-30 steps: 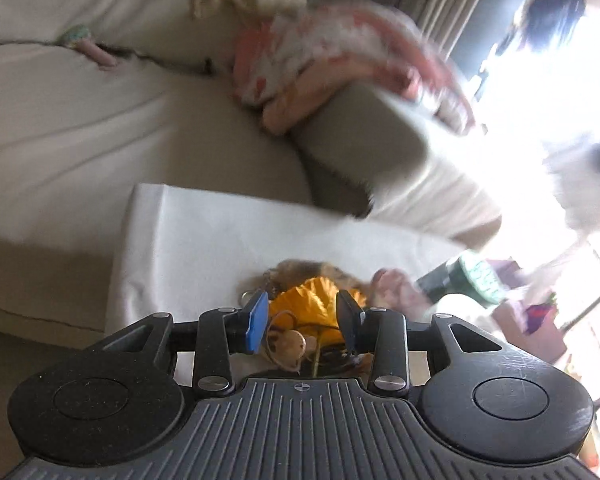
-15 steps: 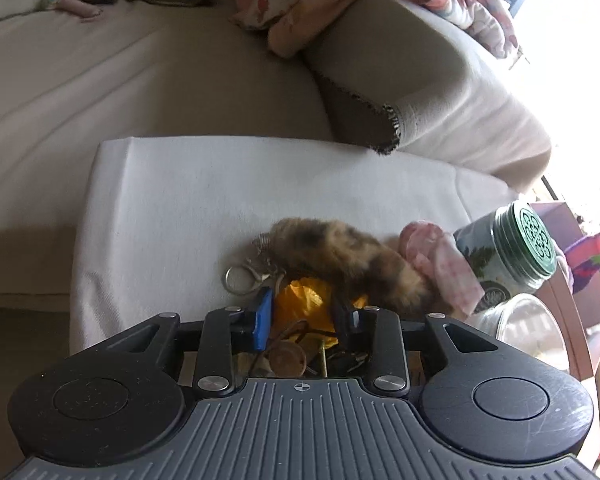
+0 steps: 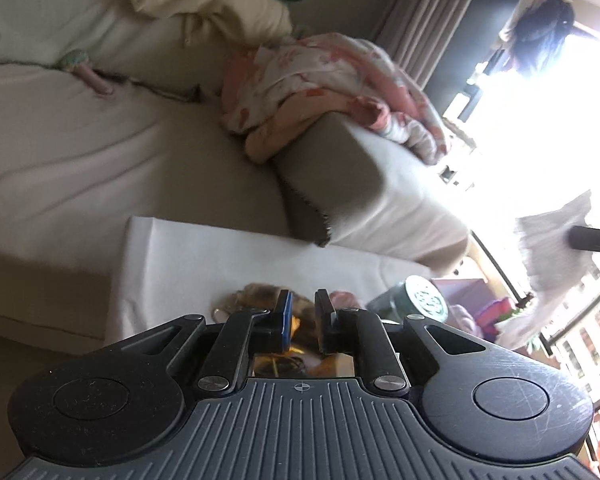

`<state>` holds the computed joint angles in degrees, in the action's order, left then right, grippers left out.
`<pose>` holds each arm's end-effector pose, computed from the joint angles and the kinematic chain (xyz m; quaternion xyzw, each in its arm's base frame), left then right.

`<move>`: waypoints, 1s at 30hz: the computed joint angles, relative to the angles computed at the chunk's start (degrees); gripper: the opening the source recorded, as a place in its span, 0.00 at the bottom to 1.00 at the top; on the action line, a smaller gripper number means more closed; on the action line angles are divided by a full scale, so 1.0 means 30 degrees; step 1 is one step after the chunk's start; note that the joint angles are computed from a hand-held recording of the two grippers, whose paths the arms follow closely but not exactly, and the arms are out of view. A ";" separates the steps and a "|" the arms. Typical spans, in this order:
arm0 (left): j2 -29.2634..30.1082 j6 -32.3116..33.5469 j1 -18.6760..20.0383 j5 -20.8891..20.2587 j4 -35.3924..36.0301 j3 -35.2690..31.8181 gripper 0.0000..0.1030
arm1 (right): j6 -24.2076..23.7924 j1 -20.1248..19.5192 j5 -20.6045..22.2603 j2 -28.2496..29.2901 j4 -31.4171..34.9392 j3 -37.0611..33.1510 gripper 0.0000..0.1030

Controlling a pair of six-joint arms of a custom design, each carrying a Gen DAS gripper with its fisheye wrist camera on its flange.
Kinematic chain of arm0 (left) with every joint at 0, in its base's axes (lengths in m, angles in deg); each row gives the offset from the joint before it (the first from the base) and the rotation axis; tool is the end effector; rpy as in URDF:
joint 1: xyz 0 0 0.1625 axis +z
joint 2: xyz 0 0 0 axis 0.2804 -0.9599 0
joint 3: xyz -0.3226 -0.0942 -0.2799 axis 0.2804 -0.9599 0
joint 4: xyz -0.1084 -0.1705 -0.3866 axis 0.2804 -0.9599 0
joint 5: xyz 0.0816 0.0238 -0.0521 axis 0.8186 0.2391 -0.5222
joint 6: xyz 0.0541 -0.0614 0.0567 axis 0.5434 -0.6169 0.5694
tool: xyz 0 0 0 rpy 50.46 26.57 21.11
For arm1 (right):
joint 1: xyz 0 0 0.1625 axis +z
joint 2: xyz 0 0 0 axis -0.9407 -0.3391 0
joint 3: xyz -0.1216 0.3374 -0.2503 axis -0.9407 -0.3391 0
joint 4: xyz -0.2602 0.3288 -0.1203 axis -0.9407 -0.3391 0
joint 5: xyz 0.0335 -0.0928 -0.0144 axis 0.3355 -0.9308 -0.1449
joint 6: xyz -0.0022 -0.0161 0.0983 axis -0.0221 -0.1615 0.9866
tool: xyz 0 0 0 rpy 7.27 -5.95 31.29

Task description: Organize soft objects

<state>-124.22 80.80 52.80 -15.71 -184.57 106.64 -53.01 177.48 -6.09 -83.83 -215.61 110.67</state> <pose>0.0205 -0.4690 0.3056 0.0112 0.8661 -0.4750 0.1550 0.3362 -0.6415 0.1394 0.4785 -0.8653 0.1424 0.0451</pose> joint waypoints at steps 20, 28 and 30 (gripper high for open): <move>0.3539 0.0525 0.1310 0.2886 -0.0244 -0.0806 0.20 | -0.0159 -0.0079 -0.1040 0.0163 0.0838 0.0605 0.07; 0.3738 -0.1902 0.2381 0.0353 -0.2251 -0.0363 0.17 | -0.0092 -0.0184 -0.1093 0.0357 0.0397 0.0917 0.07; 0.4128 -0.1827 0.2258 0.0649 -0.3186 -0.0227 0.07 | -0.0178 -0.0168 -0.1076 0.0318 0.0020 0.1156 0.07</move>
<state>-111.84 75.31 59.57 -13.77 -194.13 105.96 -53.54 176.97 -9.32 -82.88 -215.55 114.14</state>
